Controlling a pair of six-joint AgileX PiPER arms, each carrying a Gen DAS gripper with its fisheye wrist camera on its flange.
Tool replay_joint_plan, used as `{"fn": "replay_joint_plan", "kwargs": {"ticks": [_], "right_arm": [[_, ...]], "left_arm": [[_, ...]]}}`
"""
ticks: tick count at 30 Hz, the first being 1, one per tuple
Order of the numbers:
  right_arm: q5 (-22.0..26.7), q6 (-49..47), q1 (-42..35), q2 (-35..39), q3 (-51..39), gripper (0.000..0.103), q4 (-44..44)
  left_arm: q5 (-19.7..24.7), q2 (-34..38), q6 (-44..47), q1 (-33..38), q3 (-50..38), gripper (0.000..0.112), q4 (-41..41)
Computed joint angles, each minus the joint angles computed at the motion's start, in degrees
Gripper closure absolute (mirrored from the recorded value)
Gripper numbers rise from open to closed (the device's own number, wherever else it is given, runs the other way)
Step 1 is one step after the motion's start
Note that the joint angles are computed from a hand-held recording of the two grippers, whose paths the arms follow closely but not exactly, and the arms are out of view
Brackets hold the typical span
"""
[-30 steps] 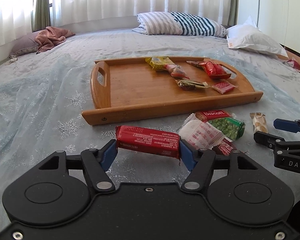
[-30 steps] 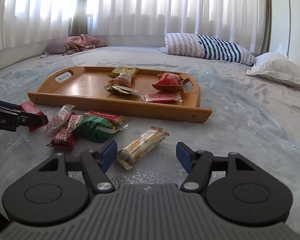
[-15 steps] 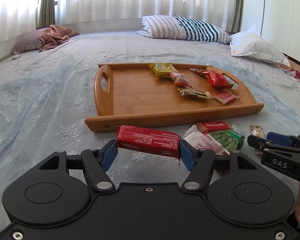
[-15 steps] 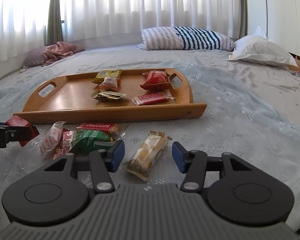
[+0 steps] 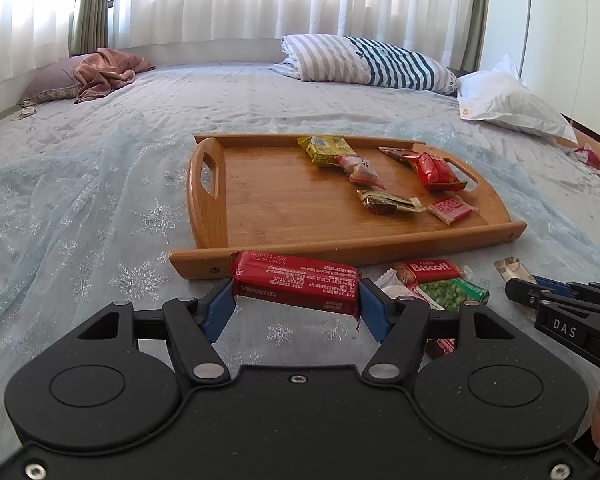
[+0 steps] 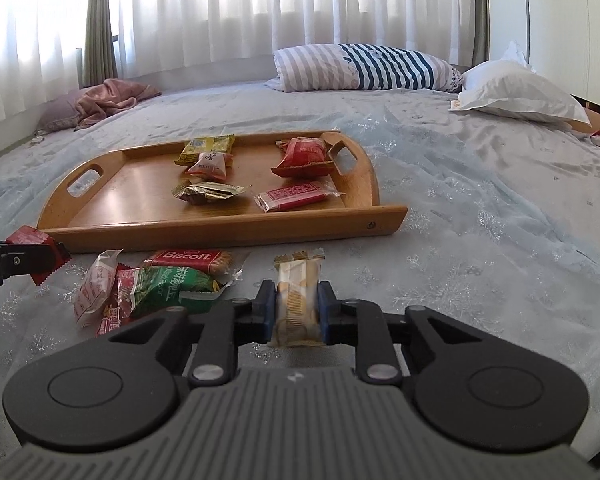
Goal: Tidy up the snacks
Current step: 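Grasp the red chocolate bar with the left tool while the right tool grasps the cream wafer bar, then carry the red bar and cream wafer bar over the tray with both tools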
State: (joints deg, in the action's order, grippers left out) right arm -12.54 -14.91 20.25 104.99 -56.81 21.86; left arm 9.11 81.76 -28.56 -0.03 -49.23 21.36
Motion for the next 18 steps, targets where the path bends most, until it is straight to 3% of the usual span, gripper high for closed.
{"fn": "replay_joint_plan", "kwargs": {"ticks": [11,15,18], "right_arm": [[3.0,14.6,-1.4,-0.1,-6.2,0.077,-15.8],[5.2,29.9,-1.5,2.1,-11.2,0.077,-31.1],[6.0,30.0,-0.9,4.0,-14.8,0.077,-32.0]], "left_arm": [[2.5,4.1,27.4,4.6,-8.0,0.049,-28.6],[4.3,6.1,33.0,6.3,-11.7,0.049,-34.9],[5.7,8.0,35.5,7.2,-14.6,0.049,-37.8]]}}
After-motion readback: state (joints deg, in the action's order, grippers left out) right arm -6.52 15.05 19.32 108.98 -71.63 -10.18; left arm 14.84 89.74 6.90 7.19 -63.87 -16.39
